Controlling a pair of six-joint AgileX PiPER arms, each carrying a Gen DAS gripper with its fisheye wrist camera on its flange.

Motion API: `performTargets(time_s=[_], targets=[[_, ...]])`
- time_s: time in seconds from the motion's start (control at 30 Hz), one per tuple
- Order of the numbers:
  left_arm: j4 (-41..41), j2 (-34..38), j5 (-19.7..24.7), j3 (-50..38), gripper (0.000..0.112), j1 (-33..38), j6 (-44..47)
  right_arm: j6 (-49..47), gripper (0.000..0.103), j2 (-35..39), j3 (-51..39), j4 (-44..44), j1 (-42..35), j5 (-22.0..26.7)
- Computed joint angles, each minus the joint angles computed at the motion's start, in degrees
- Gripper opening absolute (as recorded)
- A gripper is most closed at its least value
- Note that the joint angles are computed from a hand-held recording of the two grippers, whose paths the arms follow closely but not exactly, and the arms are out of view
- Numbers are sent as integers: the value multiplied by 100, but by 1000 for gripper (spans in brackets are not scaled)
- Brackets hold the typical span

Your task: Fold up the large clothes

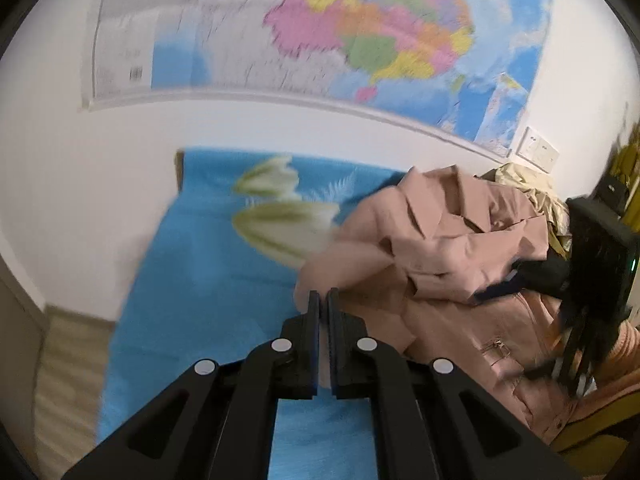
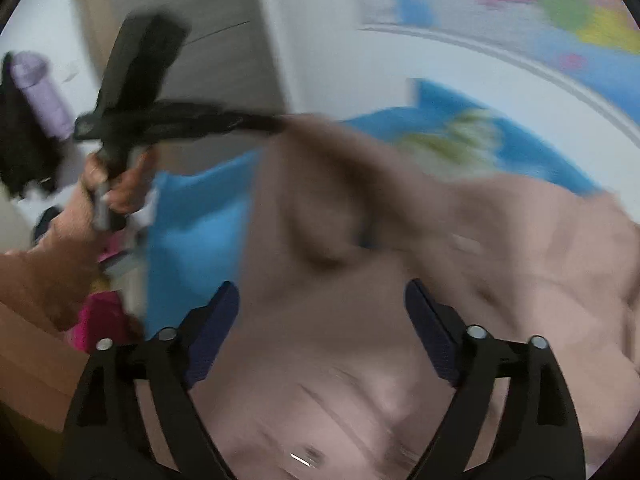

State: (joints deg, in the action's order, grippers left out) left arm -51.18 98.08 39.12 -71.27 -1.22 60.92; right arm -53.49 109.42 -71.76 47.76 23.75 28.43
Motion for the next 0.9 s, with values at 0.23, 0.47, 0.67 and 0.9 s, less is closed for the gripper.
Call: performTargets(time_s=[0.23, 0.47, 0.67, 0.9], targets=[[558, 28, -15, -84, 3, -206, -388, 2548, 55, 1422, -1457, -2479, 936, 260], [-1083, -325, 485, 203, 17, 758, 828, 964, 2, 1250, -2097, 264, -11, 1681], [-1592, -547, 617, 248, 25, 937, 1094, 266, 2, 767, -2249, 2622, -1480, 3033], [-1029, -17, 159, 277, 32, -256, 994, -198, 23, -231, -539, 3138, -3308, 3031]])
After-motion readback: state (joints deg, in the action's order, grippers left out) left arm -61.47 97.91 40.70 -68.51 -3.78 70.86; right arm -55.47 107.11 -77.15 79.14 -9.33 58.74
